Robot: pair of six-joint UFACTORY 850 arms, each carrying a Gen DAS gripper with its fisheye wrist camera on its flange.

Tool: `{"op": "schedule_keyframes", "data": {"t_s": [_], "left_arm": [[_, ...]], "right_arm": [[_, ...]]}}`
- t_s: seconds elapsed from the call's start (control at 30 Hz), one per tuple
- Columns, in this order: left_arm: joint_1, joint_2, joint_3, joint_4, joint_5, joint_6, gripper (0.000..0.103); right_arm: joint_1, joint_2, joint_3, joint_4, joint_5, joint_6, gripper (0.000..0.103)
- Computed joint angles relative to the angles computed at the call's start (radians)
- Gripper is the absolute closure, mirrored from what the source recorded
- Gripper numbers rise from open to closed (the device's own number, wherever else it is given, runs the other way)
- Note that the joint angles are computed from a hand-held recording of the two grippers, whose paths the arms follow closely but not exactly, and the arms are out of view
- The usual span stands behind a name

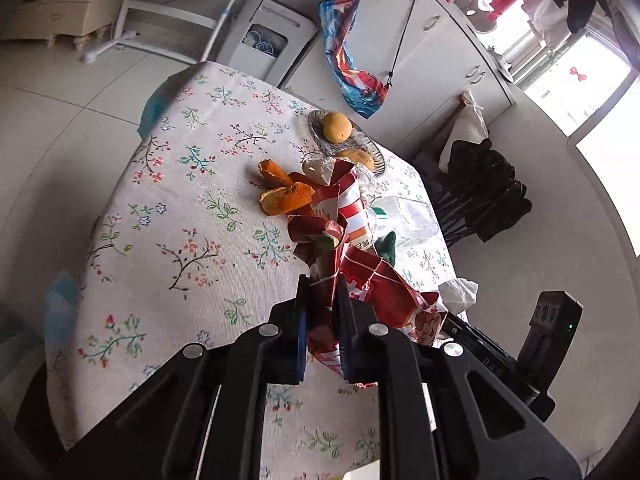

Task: Collect trash
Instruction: 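Grasp the red chip bag with the left tool while the right tool grasps the white tissue, then carry both items over the yellow bucket and open both tools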

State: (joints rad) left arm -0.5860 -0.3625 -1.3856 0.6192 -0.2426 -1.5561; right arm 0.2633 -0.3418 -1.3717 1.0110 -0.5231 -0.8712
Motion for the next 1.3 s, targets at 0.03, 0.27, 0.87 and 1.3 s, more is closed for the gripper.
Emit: {"op": "schedule_keyframes", "data": {"t_s": [0.03,0.27,0.87,1.3], "left_arm": [[-0.014,0.020,0.013,0.001,-0.016,0.013,0.091],[-0.139,0.120,0.093,0.004,-0.148,0.116,0.091],[-0.316,0.036,0.126,-0.257,-0.236,0.375,0.081],[-0.367,0.053,0.055,0.106,-0.398,0.119,0.039]], "right_arm": [[-0.002,0.025,0.027,0.019,-0.007,-0.021,0.095],[0.018,0.219,0.232,-0.072,-0.053,-0.064,0.095],[0.067,0.395,0.489,-0.430,0.093,0.301,0.040],[0.025,0.432,0.534,-0.112,0.144,0.070,0.034]]}}
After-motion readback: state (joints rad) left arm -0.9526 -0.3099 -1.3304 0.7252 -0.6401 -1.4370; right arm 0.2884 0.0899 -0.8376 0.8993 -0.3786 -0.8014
